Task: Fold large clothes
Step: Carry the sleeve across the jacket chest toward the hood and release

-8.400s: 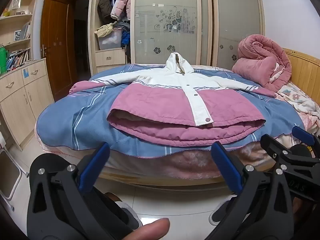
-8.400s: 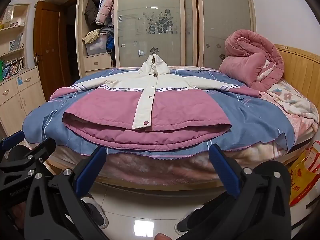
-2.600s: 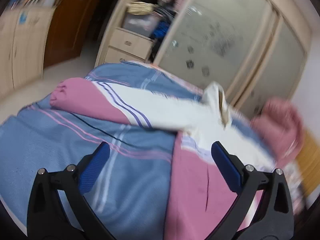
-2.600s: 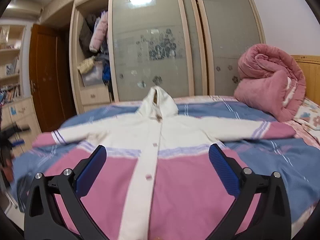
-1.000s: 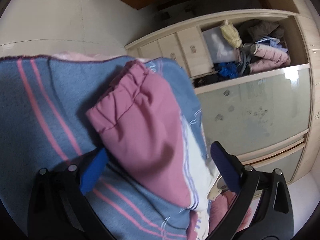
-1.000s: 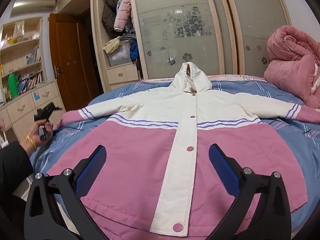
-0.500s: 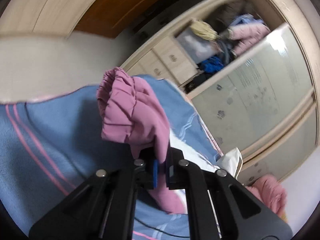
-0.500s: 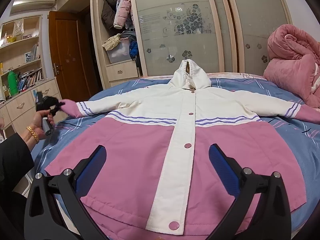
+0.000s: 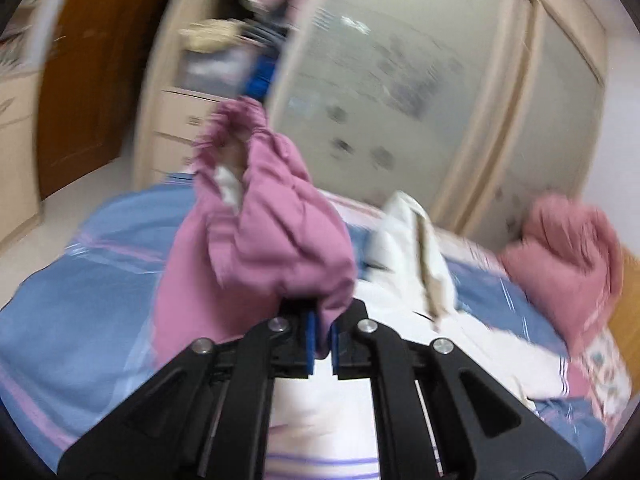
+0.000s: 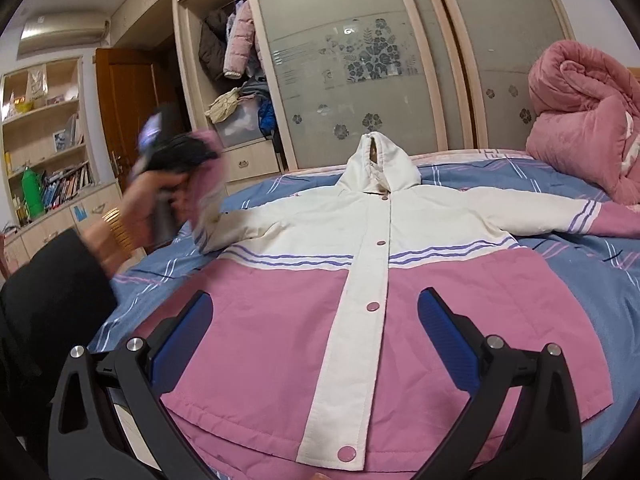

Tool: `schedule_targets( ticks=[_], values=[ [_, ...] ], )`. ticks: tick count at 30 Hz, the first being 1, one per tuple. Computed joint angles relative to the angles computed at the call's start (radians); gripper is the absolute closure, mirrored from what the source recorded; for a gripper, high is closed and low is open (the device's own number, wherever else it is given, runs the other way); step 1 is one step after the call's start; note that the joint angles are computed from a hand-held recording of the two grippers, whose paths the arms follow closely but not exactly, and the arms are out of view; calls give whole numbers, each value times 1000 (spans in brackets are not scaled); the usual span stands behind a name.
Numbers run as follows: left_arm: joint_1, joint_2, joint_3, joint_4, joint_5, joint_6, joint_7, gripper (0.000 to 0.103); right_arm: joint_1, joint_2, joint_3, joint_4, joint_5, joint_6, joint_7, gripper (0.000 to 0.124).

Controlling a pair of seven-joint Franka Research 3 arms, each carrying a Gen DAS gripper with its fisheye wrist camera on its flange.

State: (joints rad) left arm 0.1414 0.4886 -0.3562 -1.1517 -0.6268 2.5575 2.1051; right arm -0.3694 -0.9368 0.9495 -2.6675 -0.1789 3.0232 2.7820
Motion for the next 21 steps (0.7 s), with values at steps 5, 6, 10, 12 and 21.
schedule_targets(
  ticks=[5, 6, 10, 12, 21],
  values=[
    [-215, 106, 38, 159, 238, -91, -169, 97, 10, -46, -25, -38, 11, -3, 20, 22],
    [-234, 120, 37, 170, 261, -104, -193, 94, 12, -55, -32, -47, 12, -8, 23, 22],
    [-305, 182, 24, 183, 338, -167, -247, 30, 31, -88, -67, -85, 20, -23, 40, 22],
    [-320, 164, 23, 106, 364, -136, -240, 9, 44, -103, -84, -104, 24, -29, 52, 22],
    [-46, -207, -164, -418, -125, -38, 129, 4, 55, -122, -104, -113, 10, -19, 61, 22]
  ],
)
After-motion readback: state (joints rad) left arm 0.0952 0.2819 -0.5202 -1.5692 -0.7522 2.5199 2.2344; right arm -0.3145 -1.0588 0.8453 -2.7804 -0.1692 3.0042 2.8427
